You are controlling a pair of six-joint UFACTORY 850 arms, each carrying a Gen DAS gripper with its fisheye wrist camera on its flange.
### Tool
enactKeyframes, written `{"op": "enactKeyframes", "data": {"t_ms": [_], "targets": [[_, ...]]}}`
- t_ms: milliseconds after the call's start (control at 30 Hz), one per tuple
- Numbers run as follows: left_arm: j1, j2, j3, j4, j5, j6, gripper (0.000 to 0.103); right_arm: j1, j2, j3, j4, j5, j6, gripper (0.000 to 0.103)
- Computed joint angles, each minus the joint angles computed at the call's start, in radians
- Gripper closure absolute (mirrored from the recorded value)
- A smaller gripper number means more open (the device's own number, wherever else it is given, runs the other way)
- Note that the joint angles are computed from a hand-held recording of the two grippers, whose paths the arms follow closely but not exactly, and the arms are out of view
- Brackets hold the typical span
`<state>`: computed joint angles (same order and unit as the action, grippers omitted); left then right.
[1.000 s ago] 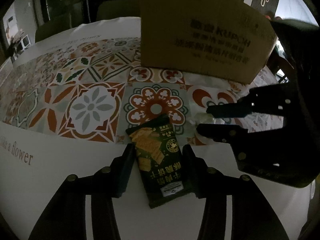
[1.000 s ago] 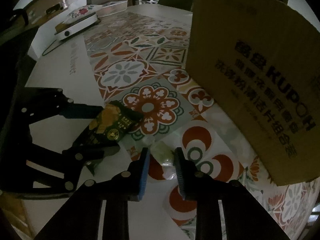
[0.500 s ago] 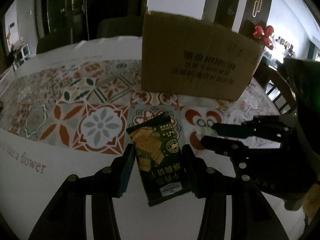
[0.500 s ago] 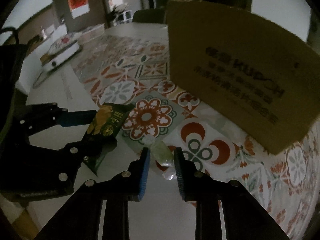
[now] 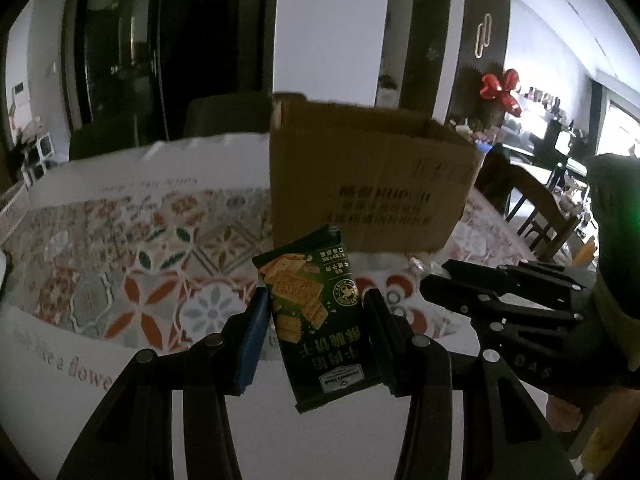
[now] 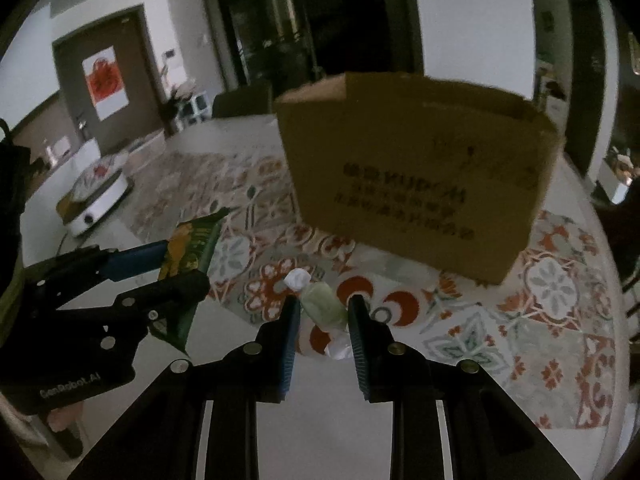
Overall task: Organize snacks
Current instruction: 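Carry both snacks over the box and open both tools to drop them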
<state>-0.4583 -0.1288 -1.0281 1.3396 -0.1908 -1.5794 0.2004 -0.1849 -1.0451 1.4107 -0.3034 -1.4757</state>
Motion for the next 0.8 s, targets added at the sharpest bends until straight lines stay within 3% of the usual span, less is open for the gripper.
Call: {"op": "enactKeyframes", "data": {"t_ms": [267, 533, 700, 800], "targets": [[0.003, 0.013, -0.034, 0.225, 0.013, -0.178, 0.056, 0.012, 0.07, 0.03, 0.248, 0.094, -0.22, 0.077], [0.016, -0.018, -0.12, 0.364, 0.031, -0.266, 0.056, 0.002, 0.079, -0.001, 0.539, 0.113, -0.456, 0.077], [0.026, -0.055, -0.191, 0.371, 0.036, -0.24, 0.056, -0.004, 0.072, -0.038, 0.788, 0.127, -0.692, 0.077], [0.036, -0.089, -0.247, 0.234, 0.06, -0.094, 0.056, -0.008, 0.06, -0.069, 0.868, 0.127, -0.777, 0.077]]}}
